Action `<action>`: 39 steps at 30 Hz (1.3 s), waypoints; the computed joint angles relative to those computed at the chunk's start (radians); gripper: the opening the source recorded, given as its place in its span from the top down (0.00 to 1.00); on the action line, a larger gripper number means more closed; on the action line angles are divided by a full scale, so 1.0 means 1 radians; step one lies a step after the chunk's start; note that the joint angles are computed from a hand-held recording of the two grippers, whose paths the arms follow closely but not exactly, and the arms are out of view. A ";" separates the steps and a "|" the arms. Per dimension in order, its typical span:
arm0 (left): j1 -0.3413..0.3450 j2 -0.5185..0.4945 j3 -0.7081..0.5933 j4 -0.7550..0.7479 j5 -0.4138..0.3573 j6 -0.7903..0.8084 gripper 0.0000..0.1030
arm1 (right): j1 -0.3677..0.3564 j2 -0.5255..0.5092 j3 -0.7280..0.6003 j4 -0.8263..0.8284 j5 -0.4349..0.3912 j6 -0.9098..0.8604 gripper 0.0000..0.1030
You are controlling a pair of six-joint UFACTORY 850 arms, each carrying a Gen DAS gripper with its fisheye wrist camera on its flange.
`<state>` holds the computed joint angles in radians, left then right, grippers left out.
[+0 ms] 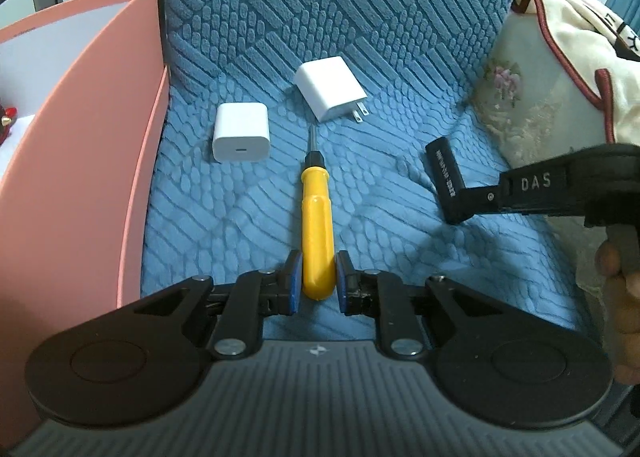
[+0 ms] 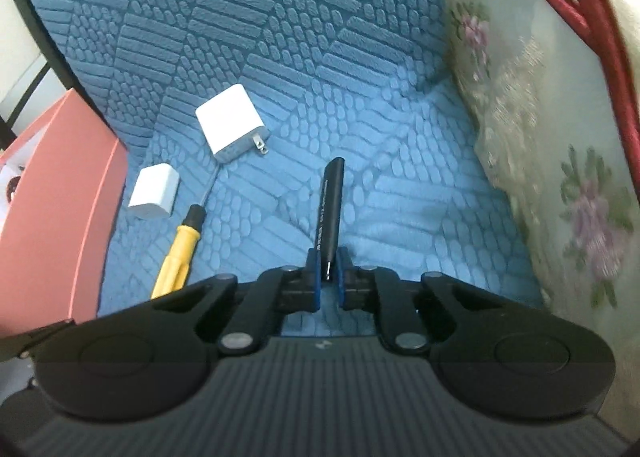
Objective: Organize rigid objects
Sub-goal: 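Close the left gripper on the screwdriver handle while the right gripper regrasps the USB stick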
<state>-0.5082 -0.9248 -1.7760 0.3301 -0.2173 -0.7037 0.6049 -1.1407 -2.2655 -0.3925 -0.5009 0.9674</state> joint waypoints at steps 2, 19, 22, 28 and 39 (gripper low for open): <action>0.000 0.010 0.016 -0.018 0.008 0.016 0.80 | 0.003 0.027 0.045 -0.001 0.023 0.023 0.90; -0.008 0.156 0.239 -0.337 0.073 0.306 0.81 | 0.096 0.208 0.345 -0.294 0.080 0.387 0.95; -0.013 0.152 0.237 -0.203 0.072 0.182 0.80 | 0.090 0.194 0.325 -0.316 0.073 0.408 0.93; -0.016 0.135 0.212 -0.026 0.061 0.022 0.77 | 0.074 0.145 0.266 -0.362 0.092 0.437 0.56; -0.014 0.114 0.183 -0.101 0.056 0.099 0.75 | 0.070 0.013 0.064 -0.318 0.029 0.287 0.56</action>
<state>-0.5223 -0.8107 -1.5928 0.2294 -0.1613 -0.6047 0.6746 -1.1282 -2.2013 -0.7105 -0.4719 1.2547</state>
